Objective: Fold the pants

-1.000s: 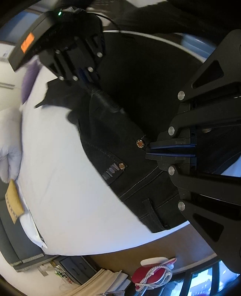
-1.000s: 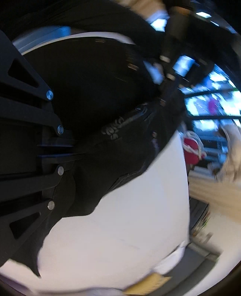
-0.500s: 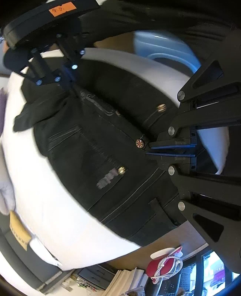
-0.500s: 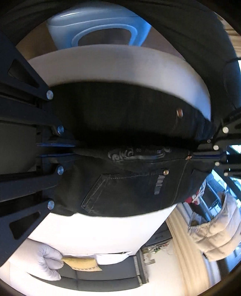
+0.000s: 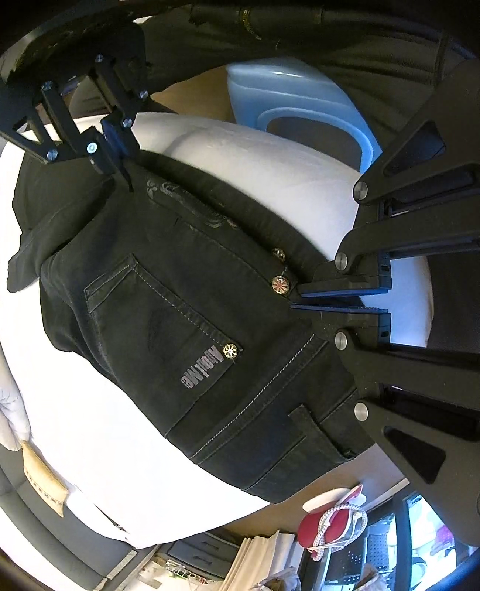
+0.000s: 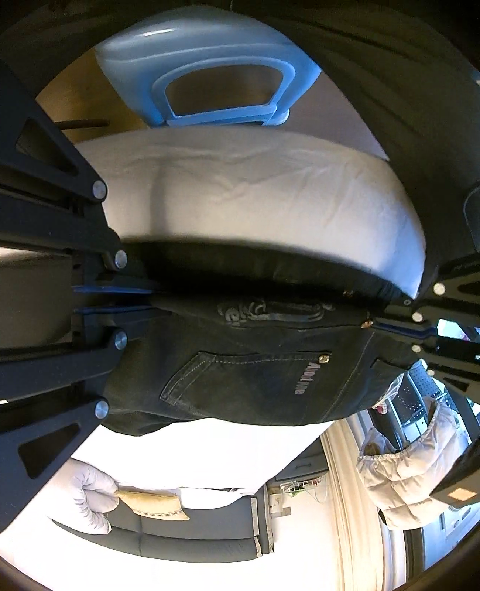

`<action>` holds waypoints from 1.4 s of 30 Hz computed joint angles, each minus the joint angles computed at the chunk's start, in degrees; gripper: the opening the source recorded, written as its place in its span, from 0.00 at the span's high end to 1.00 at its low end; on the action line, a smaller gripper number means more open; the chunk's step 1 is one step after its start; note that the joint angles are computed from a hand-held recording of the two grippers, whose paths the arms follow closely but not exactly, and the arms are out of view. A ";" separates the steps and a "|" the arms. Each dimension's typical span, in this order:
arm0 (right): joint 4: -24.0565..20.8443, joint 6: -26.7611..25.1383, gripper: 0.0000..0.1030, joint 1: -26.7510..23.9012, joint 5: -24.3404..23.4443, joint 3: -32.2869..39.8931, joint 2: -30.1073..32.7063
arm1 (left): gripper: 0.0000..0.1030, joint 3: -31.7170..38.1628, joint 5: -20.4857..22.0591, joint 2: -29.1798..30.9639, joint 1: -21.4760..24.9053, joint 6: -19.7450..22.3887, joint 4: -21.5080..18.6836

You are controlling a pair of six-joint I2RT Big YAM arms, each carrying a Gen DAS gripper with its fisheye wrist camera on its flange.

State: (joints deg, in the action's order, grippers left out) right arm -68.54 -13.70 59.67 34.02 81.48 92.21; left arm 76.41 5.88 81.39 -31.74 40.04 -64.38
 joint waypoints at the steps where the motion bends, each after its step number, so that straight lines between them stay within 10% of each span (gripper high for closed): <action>1: -0.09 0.78 0.94 0.40 0.01 -0.26 -0.05 | 0.98 0.32 -0.03 0.33 -0.24 -0.25 -0.25; 13: 1.08 5.49 0.93 2.43 1.99 -2.91 0.08 | 0.94 -1.39 -0.03 -0.34 -0.25 -2.39 1.10; 21: 0.93 8.25 0.92 2.44 2.25 -2.50 1.48 | 0.83 5.02 4.93 0.64 4.35 -5.46 -7.09; 35: 1.31 18.49 0.90 2.26 2.90 -3.13 1.53 | 0.83 8.36 15.14 13.01 -1.67 -29.79 3.23; 38: 2.64 23.10 0.81 2.43 3.89 -4.80 -0.18 | 0.83 6.72 13.94 11.65 -2.20 -30.96 5.83; 42: 7.72 34.80 0.30 -0.03 -1.59 -10.04 -8.19 | 0.83 8.02 10.83 12.05 -3.38 -31.53 4.35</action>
State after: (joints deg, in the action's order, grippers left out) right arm -60.82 21.10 59.65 32.43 71.44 84.02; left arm 84.43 16.71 93.44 -35.12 8.51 -60.03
